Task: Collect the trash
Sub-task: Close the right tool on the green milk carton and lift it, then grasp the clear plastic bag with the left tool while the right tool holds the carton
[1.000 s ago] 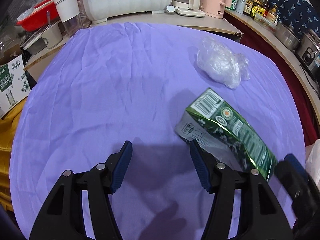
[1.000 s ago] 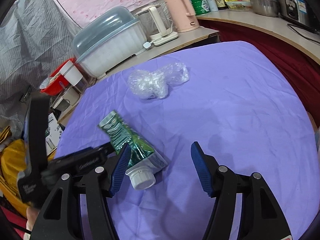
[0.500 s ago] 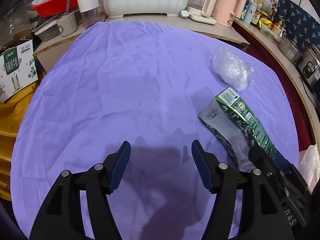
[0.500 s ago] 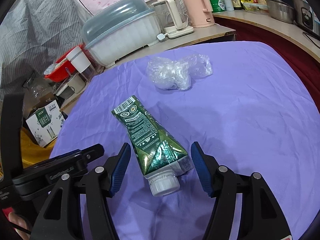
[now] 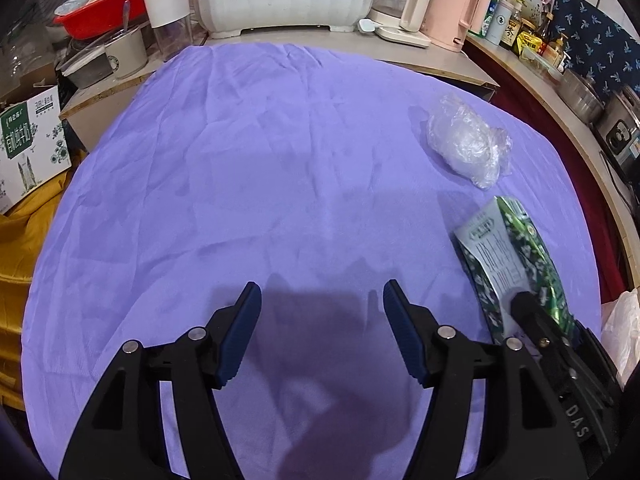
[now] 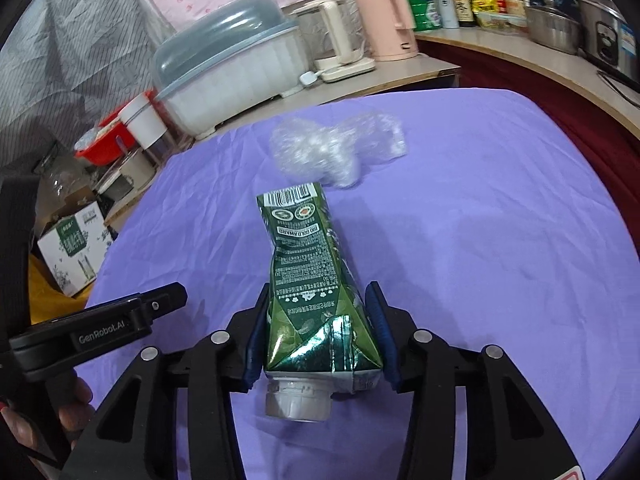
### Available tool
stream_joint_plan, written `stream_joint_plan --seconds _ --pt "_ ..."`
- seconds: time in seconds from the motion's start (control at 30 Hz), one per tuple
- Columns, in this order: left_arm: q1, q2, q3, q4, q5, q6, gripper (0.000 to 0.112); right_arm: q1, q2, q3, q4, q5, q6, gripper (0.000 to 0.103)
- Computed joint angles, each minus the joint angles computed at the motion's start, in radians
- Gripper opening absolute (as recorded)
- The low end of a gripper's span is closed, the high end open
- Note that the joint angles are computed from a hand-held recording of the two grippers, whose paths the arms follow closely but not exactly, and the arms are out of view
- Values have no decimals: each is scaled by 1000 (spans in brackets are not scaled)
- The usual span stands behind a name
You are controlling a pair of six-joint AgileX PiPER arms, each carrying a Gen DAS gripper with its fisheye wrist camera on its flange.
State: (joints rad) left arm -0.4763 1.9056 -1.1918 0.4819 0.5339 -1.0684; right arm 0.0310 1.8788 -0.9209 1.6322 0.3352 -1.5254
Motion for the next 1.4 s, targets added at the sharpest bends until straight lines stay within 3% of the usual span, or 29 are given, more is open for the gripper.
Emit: stream_joint_plan --seconds 0.4,0.73,0.87,0.97,1.17,1.4 --pt "-61 202 -369 -71 110 128 68 -214 36 -84 -91 44 96 44" --pt "-54 491 -867 -146 285 303 71 -241 166 -275 -249 71 277 44" --pt "-40 578 -1008 -189 321 368 68 -249 201 -321 -276 91 309 44" --pt "-35 604 -1046 -222 316 410 52 -251 223 -336 -280 96 317 44" --pt "-53 539 -934 -209 238 407 25 -249 222 -328 -258 94 302 44" --pt "-97 412 -770 -136 191 321 22 -268 140 -252 -225 105 266 44"
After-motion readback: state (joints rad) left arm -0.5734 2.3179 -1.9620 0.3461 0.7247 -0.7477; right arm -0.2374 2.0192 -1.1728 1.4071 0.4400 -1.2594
